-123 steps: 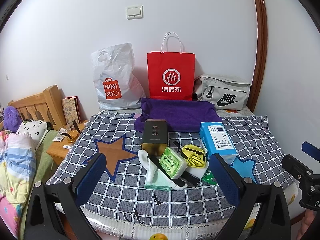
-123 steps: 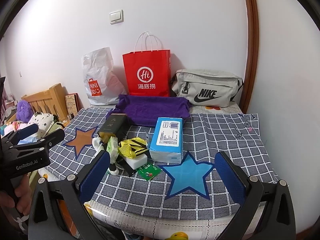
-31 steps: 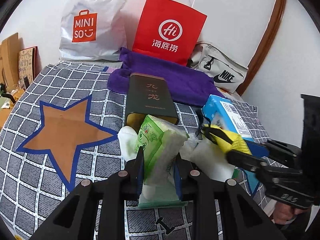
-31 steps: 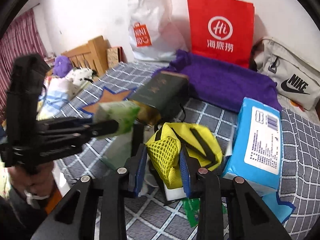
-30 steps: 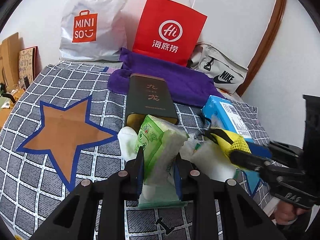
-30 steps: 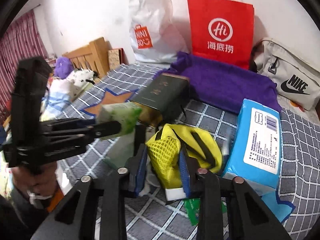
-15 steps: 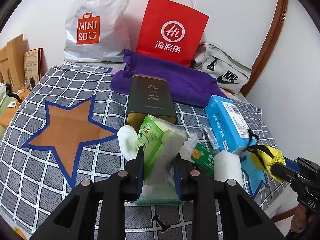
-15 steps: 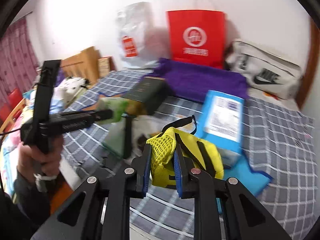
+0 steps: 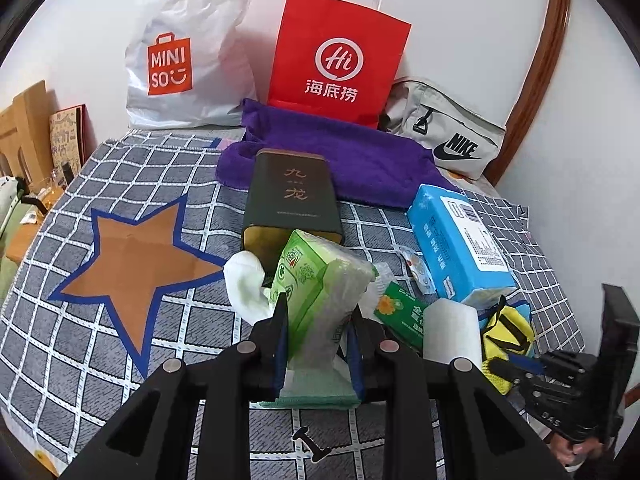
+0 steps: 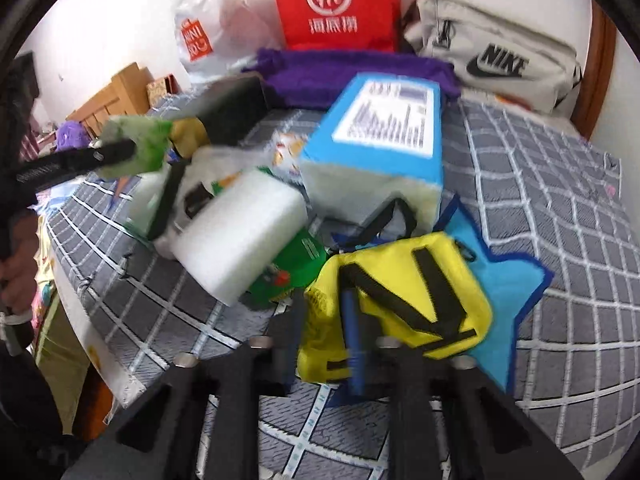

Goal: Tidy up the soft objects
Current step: 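Carry the green pack with the left tool while the right tool carries the yellow pouch toward the purple towel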

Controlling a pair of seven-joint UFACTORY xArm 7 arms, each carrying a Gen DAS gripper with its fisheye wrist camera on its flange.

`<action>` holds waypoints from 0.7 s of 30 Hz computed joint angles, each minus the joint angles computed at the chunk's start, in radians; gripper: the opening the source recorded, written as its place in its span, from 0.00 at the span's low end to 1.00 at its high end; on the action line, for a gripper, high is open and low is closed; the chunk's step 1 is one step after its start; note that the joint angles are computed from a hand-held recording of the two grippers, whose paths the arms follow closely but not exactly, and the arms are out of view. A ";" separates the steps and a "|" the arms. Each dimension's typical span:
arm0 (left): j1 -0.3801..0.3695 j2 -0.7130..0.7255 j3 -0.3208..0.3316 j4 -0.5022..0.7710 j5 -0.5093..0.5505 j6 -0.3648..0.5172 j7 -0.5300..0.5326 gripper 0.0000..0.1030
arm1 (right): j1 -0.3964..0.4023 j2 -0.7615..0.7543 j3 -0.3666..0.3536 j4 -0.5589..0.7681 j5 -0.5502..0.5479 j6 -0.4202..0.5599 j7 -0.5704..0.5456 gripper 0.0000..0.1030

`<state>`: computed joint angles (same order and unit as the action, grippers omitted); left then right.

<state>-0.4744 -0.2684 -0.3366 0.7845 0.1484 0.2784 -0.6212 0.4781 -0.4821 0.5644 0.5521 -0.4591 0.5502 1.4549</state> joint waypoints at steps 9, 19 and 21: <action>0.005 -0.006 0.001 0.051 0.005 0.042 0.010 0.22 | 0.042 -0.125 -0.018 0.016 0.054 0.070 -0.062 0.12; 0.015 0.025 0.003 0.139 0.028 0.087 0.015 0.22 | -0.012 -0.248 -0.011 0.076 0.096 0.142 -0.177 0.12; 0.016 0.038 0.008 0.164 0.028 0.097 0.020 0.22 | -0.043 -0.245 -0.017 0.091 0.092 0.135 -0.206 0.12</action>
<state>-0.4587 -0.2300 -0.3289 0.9482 0.1760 0.3759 -0.6017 0.4355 -0.7269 0.5471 0.6429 -0.3667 0.6855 1.2492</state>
